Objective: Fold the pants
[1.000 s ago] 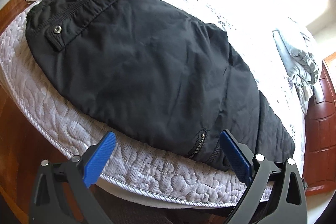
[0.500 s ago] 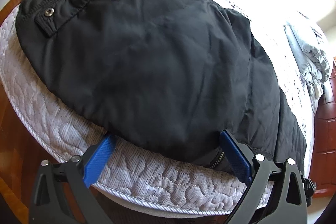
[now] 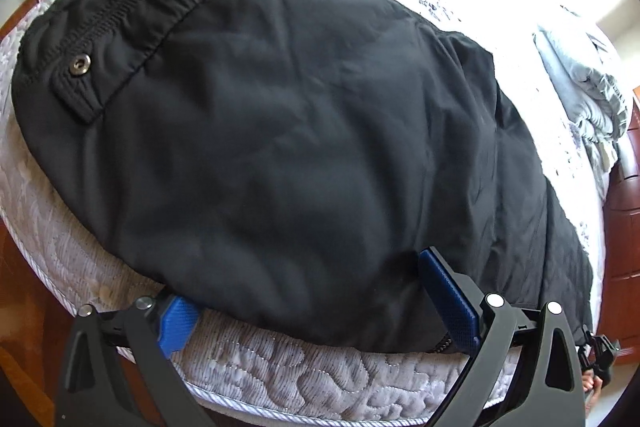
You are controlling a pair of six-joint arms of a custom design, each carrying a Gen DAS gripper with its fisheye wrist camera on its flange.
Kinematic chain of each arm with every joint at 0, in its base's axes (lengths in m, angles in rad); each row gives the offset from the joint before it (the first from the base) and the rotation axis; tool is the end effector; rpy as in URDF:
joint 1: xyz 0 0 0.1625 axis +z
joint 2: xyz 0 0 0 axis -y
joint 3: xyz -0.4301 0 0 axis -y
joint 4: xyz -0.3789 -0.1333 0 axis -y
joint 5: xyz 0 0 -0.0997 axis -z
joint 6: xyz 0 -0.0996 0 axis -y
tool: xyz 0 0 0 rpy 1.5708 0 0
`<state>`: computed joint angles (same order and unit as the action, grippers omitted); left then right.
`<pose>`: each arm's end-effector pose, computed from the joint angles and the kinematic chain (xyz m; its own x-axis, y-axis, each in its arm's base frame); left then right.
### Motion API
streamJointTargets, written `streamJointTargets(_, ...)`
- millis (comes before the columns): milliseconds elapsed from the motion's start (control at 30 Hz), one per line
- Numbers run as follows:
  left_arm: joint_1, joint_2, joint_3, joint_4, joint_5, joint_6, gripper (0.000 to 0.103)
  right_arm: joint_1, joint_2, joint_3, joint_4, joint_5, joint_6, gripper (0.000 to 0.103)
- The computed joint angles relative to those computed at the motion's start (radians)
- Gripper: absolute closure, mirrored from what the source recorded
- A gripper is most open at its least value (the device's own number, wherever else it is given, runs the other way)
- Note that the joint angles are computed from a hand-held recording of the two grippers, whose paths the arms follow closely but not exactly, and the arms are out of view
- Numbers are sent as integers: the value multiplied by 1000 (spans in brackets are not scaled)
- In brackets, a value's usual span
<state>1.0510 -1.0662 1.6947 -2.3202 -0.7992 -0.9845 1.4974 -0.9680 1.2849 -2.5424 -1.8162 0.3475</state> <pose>-0.1330 -0.6406 0.2574 -0.7781 -0.5611 -0.2825 -0.2802 0.7125 -0.6433 0.0544 -0.7478 0.3828 -0.8796 0.4750 -0.0262 0.3805 0.6693 -0.6382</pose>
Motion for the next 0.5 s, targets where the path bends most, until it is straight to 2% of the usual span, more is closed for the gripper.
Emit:
streamJointTargets(100,-2,-25,25,-66,-27,10,4,49,51,-80,7,-62,-49,92)
streamJointTargets(233,-25,-75,68,-108,7,5,4,135,114,-173,2,-158,-203,92)
streamJointTargets(367,-53,-116,94,-130,40,3,4,191,134,-195,-17,-158,-296,92)
streamJointTargets(500,-89,-161,132,-145,87,12,4,241,192,-270,18,-156,-367,91)
